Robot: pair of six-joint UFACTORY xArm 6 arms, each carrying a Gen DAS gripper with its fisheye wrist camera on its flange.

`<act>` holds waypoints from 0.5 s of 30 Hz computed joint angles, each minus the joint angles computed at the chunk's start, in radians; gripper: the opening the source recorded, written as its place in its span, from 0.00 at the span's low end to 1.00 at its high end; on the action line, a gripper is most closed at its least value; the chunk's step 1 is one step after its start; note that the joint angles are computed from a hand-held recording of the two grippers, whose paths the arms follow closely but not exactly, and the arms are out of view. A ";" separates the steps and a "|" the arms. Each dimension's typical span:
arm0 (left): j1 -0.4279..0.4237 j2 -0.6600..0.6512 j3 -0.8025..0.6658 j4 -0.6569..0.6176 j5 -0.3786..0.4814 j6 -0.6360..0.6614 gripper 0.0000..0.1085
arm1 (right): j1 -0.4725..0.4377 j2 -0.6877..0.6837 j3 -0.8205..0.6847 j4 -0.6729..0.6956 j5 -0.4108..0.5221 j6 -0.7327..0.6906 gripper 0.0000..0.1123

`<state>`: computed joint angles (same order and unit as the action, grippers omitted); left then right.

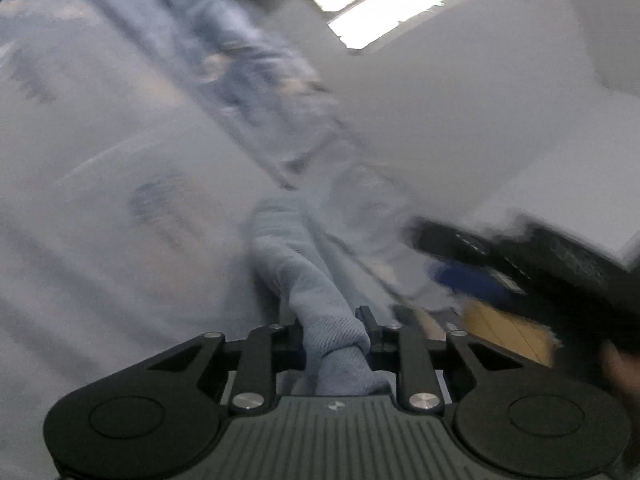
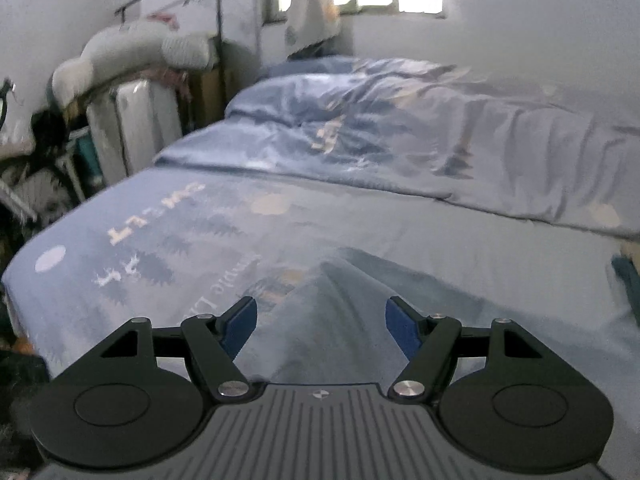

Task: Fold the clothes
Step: 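Grasp the pant fabric with the left gripper and lift it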

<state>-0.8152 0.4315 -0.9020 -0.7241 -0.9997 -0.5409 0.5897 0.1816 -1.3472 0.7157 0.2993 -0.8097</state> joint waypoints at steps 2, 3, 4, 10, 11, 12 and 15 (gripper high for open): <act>-0.023 0.015 -0.042 -0.006 0.008 0.090 0.17 | -0.010 0.056 -0.099 -0.129 0.076 0.104 0.65; -0.033 0.023 -0.061 -0.008 0.015 0.128 0.17 | -0.016 0.088 -0.159 -0.185 0.119 0.155 0.65; -0.038 0.029 -0.075 -0.006 0.022 0.149 0.17 | -0.020 0.119 -0.216 -0.240 0.161 0.213 0.65; -0.056 0.056 -0.140 0.005 0.055 0.202 0.17 | -0.004 0.372 -0.652 -0.554 0.537 0.481 0.65; -0.058 0.059 -0.148 0.001 0.058 0.209 0.17 | 0.010 0.395 -0.686 -0.605 0.559 0.480 0.65; -0.060 0.062 -0.156 -0.003 0.062 0.215 0.17 | 0.024 0.410 -0.704 -0.651 0.577 0.472 0.65; -0.065 0.076 -0.175 -0.018 0.057 0.211 0.17 | 0.068 0.461 -0.764 -0.798 0.640 0.444 0.65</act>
